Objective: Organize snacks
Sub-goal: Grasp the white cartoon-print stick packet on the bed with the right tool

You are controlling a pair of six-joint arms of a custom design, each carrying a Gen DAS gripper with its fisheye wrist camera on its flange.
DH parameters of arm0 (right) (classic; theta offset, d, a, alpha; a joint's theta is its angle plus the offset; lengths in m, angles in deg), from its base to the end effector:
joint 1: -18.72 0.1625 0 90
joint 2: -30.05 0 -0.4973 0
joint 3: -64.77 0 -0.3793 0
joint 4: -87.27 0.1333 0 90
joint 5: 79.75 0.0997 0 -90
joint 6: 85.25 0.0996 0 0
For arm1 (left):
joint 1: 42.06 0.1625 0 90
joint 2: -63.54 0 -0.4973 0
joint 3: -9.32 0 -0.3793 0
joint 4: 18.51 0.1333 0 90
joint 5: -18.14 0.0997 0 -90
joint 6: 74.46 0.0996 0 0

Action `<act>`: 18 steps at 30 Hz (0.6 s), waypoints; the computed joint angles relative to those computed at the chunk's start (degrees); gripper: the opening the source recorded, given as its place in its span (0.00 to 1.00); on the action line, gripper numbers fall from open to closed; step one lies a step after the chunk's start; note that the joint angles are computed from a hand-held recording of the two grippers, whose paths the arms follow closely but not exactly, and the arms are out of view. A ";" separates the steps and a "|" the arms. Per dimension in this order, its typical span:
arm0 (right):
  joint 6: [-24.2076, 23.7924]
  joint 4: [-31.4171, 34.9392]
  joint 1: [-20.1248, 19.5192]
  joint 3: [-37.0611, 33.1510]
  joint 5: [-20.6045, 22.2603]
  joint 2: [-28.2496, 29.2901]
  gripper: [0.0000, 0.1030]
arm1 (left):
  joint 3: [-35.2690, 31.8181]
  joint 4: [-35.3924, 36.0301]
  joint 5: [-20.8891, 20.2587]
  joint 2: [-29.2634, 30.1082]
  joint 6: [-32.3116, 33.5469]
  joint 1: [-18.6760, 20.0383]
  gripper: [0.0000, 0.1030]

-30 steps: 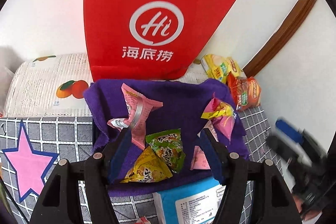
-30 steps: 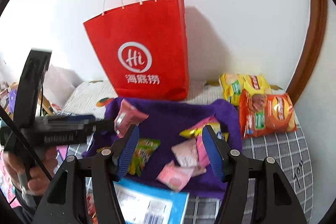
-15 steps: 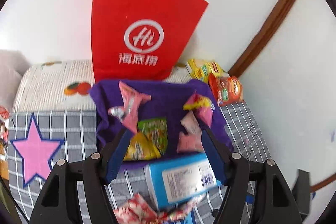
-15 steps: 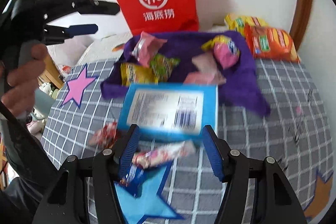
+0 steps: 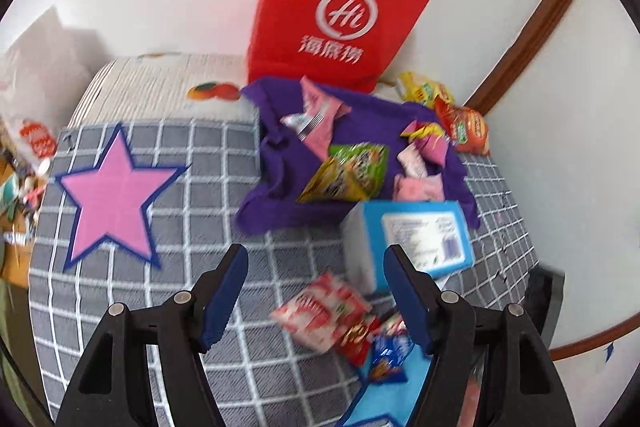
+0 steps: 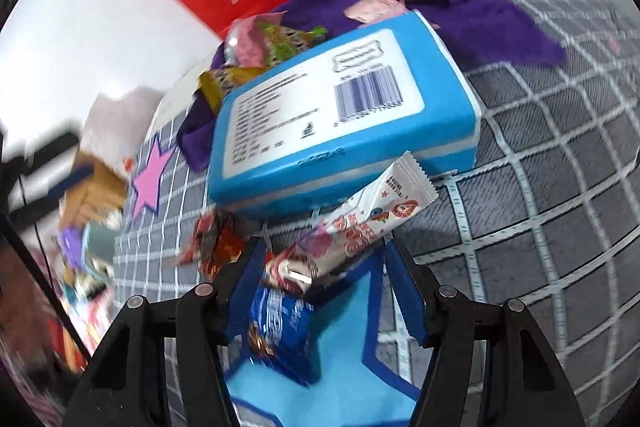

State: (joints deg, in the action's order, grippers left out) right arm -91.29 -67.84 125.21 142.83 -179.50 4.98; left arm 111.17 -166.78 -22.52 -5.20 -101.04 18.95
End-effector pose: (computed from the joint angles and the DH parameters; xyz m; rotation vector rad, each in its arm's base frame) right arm 0.3378 -0.7310 -0.0047 0.5544 -2.9211 0.3374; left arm -0.1158 -0.6399 0.4024 -0.1949 2.3970 -0.9846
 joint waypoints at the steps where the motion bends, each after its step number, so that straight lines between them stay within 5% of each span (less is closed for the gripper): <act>1: 1.66 -0.16 -0.14 -0.36 -0.02 0.49 0.61 | 0.97 0.15 0.12 -0.56 -0.66 0.01 0.66; 3: 3.11 -3.18 -0.10 0.12 0.23 0.91 0.60 | 2.32 0.51 0.06 -1.38 -1.45 0.04 0.66; 5: 4.49 -3.30 -0.08 0.17 -0.12 0.87 0.33 | 3.21 0.65 0.24 -1.90 -2.19 -0.05 0.66; 12: 7.25 -5.21 -1.01 2.55 3.40 -1.33 0.24 | 5.23 -0.05 0.36 -2.84 -2.58 -1.01 0.66; 18: 3.61 -7.73 -0.35 5.55 3.59 -4.98 0.24 | 5.76 -0.49 1.09 -2.34 -2.85 -2.55 0.66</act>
State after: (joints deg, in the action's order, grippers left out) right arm -87.68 -75.56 124.86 148.38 -175.91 0.00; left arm 116.94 -167.27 -21.43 -7.54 -103.89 16.40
